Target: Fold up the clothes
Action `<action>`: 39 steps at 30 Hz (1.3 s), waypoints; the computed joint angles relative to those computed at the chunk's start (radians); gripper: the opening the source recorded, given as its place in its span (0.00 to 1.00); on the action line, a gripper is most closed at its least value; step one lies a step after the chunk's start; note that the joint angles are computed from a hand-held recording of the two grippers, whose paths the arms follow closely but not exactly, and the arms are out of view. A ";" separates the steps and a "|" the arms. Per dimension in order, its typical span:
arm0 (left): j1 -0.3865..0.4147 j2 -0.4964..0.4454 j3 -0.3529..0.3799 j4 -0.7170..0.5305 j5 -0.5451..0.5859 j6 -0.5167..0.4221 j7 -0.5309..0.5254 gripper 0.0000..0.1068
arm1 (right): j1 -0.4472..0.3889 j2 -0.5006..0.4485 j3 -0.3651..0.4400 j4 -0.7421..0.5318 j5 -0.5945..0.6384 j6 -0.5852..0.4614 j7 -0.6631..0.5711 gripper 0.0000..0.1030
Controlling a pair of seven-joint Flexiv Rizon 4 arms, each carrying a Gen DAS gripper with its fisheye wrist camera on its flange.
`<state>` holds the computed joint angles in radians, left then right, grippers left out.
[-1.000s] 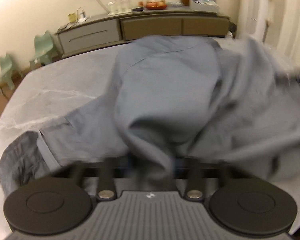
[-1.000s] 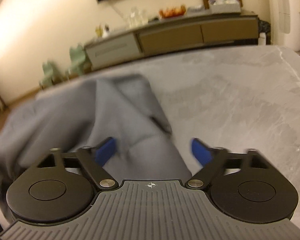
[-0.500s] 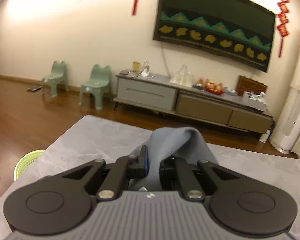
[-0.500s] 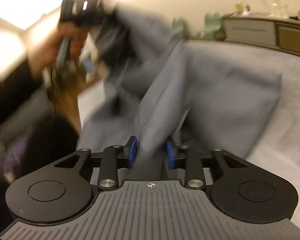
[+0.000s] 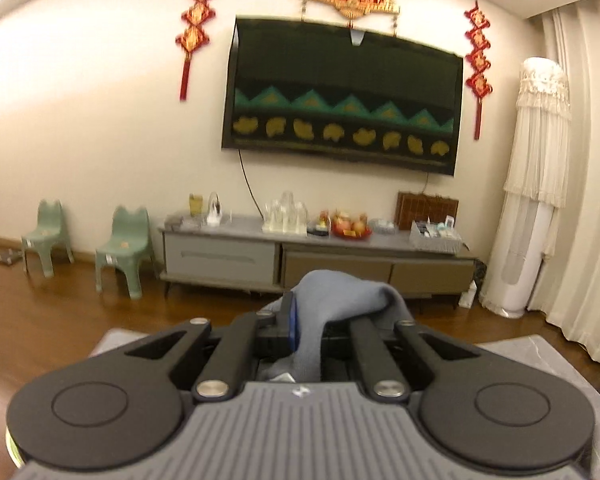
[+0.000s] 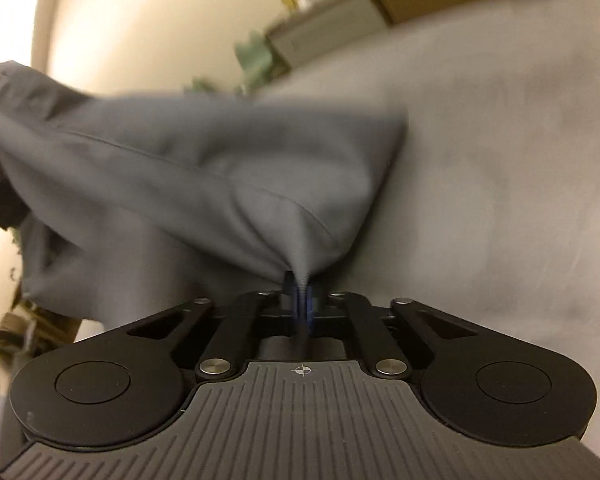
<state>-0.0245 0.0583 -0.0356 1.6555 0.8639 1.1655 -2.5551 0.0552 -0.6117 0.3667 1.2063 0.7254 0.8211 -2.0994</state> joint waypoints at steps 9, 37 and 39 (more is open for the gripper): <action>-0.038 -0.062 -0.030 -0.152 0.045 -0.167 0.009 0.07 | 0.154 0.223 -0.214 0.012 -0.107 0.501 -0.202 0.01; -0.171 -0.421 0.242 0.095 -0.300 0.096 0.040 0.85 | 0.229 -0.025 -0.603 0.306 -0.824 0.554 0.660 0.96; -0.167 -0.430 0.255 0.108 -0.320 0.133 0.030 0.90 | 0.210 -0.055 -0.588 0.268 -0.834 0.530 0.703 0.94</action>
